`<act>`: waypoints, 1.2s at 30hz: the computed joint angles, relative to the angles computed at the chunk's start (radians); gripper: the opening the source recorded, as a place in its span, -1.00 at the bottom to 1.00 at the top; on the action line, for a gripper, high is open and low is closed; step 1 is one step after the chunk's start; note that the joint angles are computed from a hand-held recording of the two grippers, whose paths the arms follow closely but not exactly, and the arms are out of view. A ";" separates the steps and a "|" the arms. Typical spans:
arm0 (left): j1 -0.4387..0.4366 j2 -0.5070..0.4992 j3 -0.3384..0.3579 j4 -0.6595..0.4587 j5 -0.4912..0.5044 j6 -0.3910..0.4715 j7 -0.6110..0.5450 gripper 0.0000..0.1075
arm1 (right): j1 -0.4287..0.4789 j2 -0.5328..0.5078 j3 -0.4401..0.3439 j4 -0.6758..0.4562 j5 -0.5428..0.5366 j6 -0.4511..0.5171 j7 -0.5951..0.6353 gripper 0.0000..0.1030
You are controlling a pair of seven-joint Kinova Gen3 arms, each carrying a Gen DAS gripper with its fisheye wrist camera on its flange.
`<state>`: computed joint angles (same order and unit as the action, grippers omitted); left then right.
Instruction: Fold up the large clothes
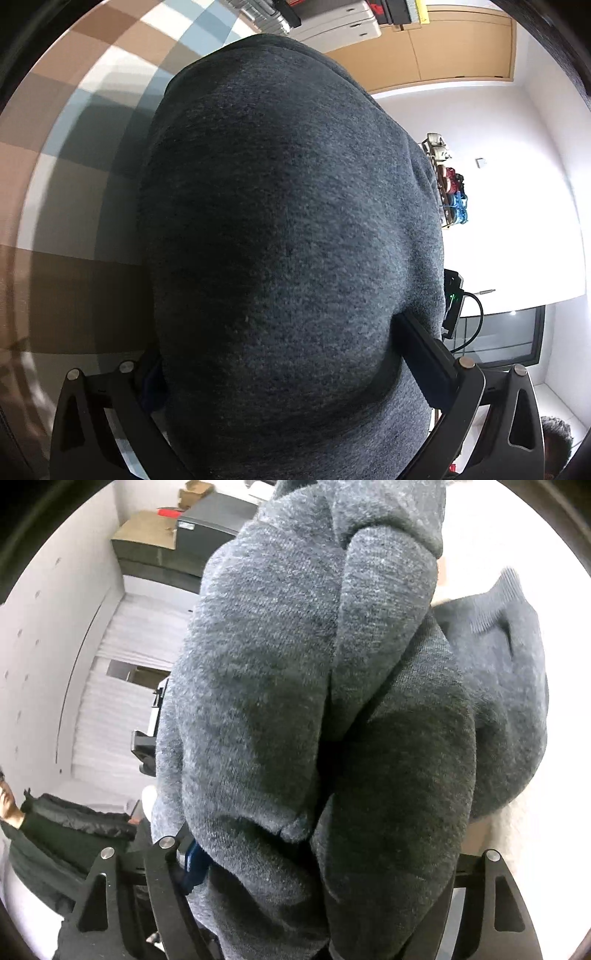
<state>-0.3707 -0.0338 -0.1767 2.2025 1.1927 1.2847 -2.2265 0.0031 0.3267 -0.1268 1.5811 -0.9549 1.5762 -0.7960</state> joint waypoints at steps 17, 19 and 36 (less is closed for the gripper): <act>0.015 -0.041 0.003 0.028 0.052 -0.027 -0.014 0.91 | 0.022 0.023 -0.020 -0.097 -0.008 0.025 0.006 0.50; 0.017 -0.068 -0.004 0.007 0.038 -0.026 0.011 0.91 | 0.016 0.017 -0.022 -0.104 -0.015 0.023 0.006 0.50; -0.169 -0.233 -0.339 -0.215 -0.258 0.269 0.133 0.91 | -0.299 0.143 -0.180 -0.303 -0.097 -0.179 -0.117 0.50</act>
